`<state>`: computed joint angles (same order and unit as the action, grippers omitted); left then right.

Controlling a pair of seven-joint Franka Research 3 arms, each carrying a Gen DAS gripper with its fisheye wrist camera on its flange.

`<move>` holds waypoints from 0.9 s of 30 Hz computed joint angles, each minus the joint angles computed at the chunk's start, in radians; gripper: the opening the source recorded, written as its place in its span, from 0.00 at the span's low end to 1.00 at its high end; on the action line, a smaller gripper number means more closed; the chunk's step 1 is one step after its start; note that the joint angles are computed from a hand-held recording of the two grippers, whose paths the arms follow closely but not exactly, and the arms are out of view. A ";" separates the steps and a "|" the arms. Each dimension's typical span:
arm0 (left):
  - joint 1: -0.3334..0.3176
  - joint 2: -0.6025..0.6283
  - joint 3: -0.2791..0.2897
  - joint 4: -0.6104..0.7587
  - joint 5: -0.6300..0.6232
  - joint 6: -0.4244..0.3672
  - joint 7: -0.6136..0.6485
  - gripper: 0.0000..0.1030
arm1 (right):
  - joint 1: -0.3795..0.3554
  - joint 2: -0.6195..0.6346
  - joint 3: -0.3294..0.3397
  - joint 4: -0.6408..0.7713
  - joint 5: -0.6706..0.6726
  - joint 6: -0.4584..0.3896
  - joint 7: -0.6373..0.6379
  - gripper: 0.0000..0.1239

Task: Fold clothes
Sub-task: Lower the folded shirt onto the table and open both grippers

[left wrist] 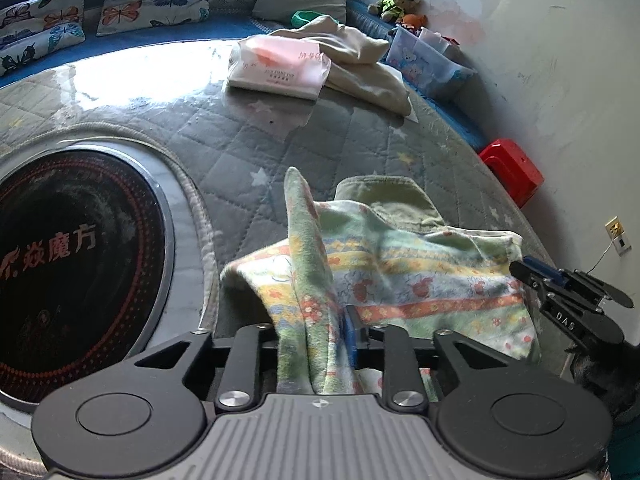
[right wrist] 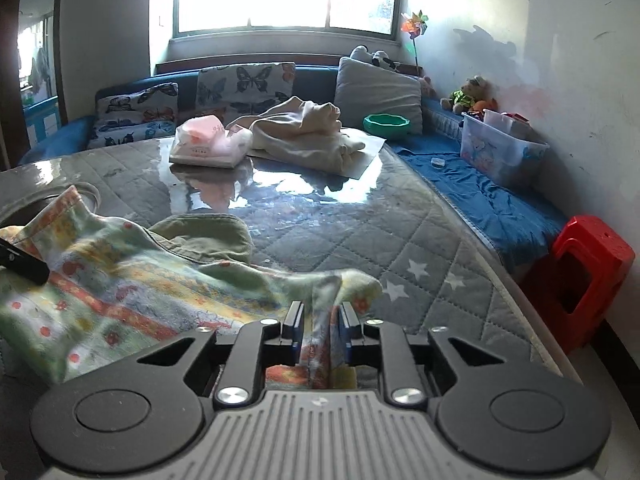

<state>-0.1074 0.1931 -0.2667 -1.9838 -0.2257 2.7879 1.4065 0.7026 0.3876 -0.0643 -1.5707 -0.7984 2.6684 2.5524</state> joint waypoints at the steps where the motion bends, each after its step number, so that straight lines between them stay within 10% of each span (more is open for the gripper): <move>1: -0.005 -0.004 0.006 -0.006 0.016 0.002 -0.011 0.38 | 0.000 -0.001 0.001 -0.002 0.000 0.004 -0.002 0.28; 8: -0.021 -0.039 0.029 -0.062 0.109 0.018 -0.072 0.48 | 0.018 -0.013 0.005 -0.013 -0.044 0.040 0.020 0.52; 27: -0.043 -0.194 0.072 -0.238 0.281 0.013 -0.166 0.58 | 0.085 -0.008 0.017 -0.048 0.030 0.071 -0.062 0.70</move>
<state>-0.1508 -0.0008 -0.1942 -2.2214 0.0558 2.8013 1.2403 0.7875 0.3792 -0.0475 -1.6184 -0.7683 2.7394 2.4901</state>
